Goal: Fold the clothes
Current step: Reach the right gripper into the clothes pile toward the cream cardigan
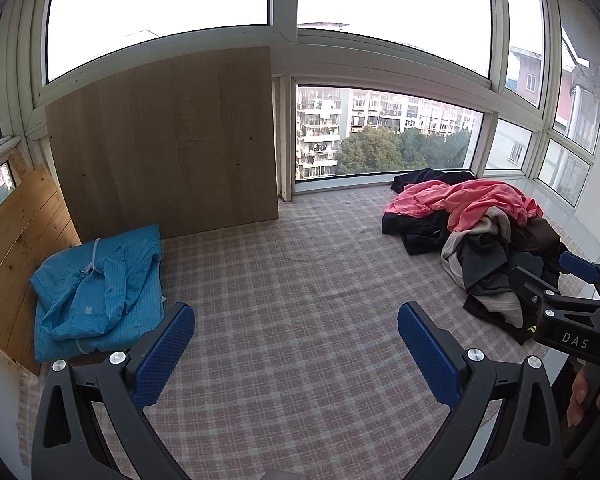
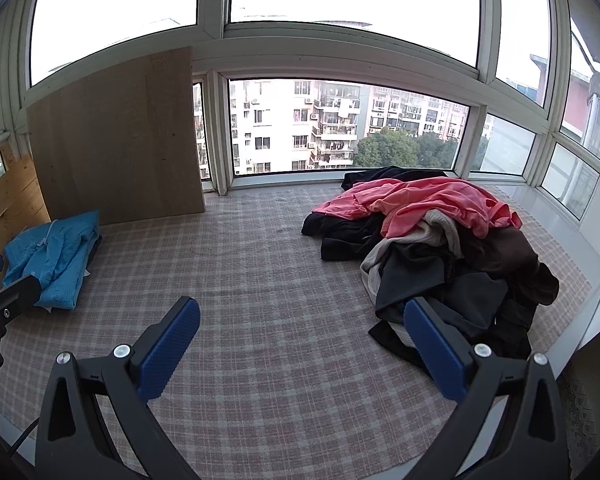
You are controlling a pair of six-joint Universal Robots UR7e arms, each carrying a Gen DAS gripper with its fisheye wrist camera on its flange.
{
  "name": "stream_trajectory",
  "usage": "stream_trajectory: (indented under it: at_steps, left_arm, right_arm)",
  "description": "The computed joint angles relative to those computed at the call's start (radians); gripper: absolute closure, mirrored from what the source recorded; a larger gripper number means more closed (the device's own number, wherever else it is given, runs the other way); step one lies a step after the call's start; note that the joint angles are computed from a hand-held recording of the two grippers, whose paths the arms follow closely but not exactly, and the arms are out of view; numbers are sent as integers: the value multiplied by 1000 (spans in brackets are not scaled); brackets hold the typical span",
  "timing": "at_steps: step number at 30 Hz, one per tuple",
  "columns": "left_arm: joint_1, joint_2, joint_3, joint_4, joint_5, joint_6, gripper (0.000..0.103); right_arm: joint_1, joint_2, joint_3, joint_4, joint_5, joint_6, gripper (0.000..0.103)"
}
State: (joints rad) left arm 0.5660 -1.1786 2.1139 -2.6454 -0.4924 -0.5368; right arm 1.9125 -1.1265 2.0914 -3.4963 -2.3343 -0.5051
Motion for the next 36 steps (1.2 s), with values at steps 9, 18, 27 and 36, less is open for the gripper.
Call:
stream_trajectory:
  at_steps: [9,18,27,36]
  left_arm:
    - [9,117,-89,-49,-47,70,1]
    - [21,244,-220,-19,-68,69,1]
    - [26,386,-386,-23,-34,107,1]
    - [54,504,-544,23,-49,117,1]
  right_arm:
    - [-97,-90,13,14,37,-1,0]
    - [-228,-172,-27,42,117,-65,0]
    - [-387,-219,-161,150,256,-107,0]
    - [-500,-168,-370,319,359,-126,0]
